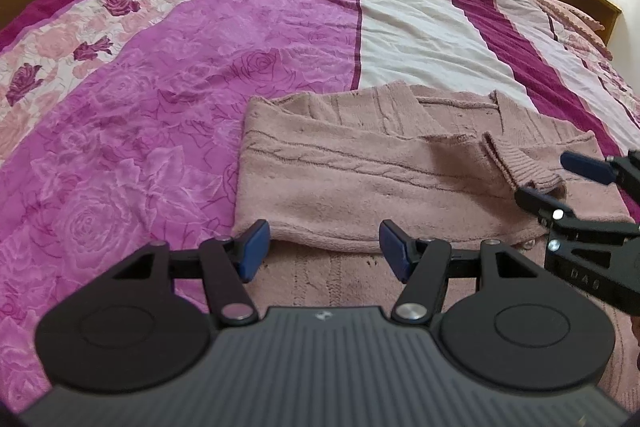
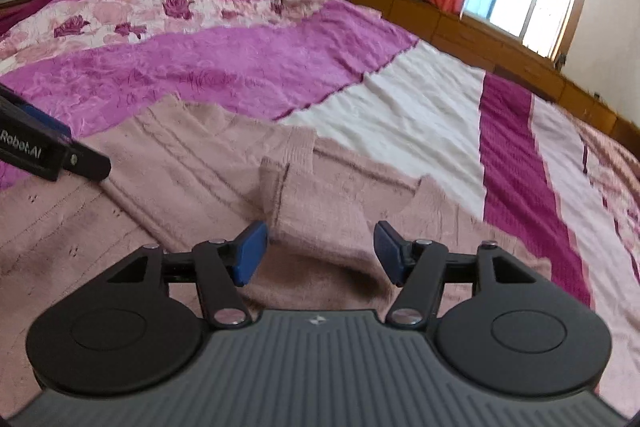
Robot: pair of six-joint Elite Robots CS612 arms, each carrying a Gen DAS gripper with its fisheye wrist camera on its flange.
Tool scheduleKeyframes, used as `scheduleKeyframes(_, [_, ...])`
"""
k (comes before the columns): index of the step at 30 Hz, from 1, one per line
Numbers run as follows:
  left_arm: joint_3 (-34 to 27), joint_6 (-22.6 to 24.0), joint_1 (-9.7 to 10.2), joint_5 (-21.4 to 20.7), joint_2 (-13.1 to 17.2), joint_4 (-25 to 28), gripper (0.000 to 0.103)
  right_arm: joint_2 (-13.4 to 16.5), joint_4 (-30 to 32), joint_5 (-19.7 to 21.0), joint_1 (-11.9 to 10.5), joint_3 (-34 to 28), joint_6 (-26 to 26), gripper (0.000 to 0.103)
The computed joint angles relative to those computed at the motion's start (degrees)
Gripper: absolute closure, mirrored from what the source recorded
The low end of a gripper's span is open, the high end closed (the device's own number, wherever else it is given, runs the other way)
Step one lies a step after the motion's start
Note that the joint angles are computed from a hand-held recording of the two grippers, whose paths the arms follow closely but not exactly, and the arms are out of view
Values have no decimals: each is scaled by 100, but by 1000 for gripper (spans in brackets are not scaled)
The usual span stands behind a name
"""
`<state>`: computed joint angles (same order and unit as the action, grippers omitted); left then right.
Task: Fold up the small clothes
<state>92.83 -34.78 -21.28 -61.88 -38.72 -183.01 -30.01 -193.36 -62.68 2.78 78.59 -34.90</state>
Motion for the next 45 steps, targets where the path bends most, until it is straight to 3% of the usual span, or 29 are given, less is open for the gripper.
scheduleKeyframes(1, [-6, 3, 0, 9, 1, 10, 41, 3, 35, 55, -9, -27, 64, 44])
scheduleKeyframes(3, [-24, 19, 6, 23, 8, 12, 41, -20, 279, 229, -48, -91, 296, 78])
scheduleKeyframes(5, [-51, 36, 9, 48, 17, 37, 41, -34, 345, 166, -62, -132, 587, 92])
scheduleKeyframes(6, [-71, 47, 12, 61, 23, 60, 41, -23, 240, 58, -59, -150, 714, 93])
scheduleKeyframes(10, [-183, 160, 20, 92, 74, 92, 41, 13, 2, -117, -135, -262, 1440, 94])
scheduleKeyframes(15, [-382, 323, 33, 163, 172, 198, 41, 67, 82, -187, -287, -469, 2102, 95])
scheduleKeyframes(23, [-606, 384, 66, 179, 289, 466, 41, 152, 335, -664, -496, -680, 3187, 99])
scheduleKeyframes(25, [-646, 401, 70, 189, 315, 542, 41, 165, 426, -569, -553, -697, 3326, 99])
scheduleKeyframes(27, [-679, 394, 74, 220, 336, 604, 41, 204, 632, -195, -638, -773, 3579, 96])
scheduleKeyframes(28, [-691, 386, 76, 234, 345, 616, 41, 236, 693, 15, -683, -814, 3750, 92])
scheduleKeyframes(29, [-701, 380, 78, 244, 354, 607, 41, 263, 742, 96, -699, -855, 3830, 80])
scheduleKeyframes(30, [-708, 379, 82, 249, 364, 575, 41, 282, 757, 86, -698, -878, 3854, 59])
scheduleKeyframes(32, [-722, 388, 89, 252, 379, 512, 41, 348, 670, -31, -666, -934, 3753, 44])
scheduleKeyframes(37, [-813, 451, 103, 329, 441, 448, 41, 471, 1186, 22, -565, -1177, 3166, 44])
scheduleKeyframes(41, [-886, 411, 126, 316, 504, 407, 41, 602, 1717, -128, -476, -1447, 3026, 44])
scheduleKeyframes(43, [-937, 358, 139, 302, 538, 484, 41, 662, 1783, -103, -458, -1522, 3064, 59])
scheduleKeyframes(44, [-958, 330, 144, 299, 550, 547, 41, 684, 1770, -2, -462, -1539, 3033, 76])
scheduleKeyframes(45, [-978, 298, 149, 297, 560, 613, 41, 695, 1780, 132, -476, -1553, 3021, 82])
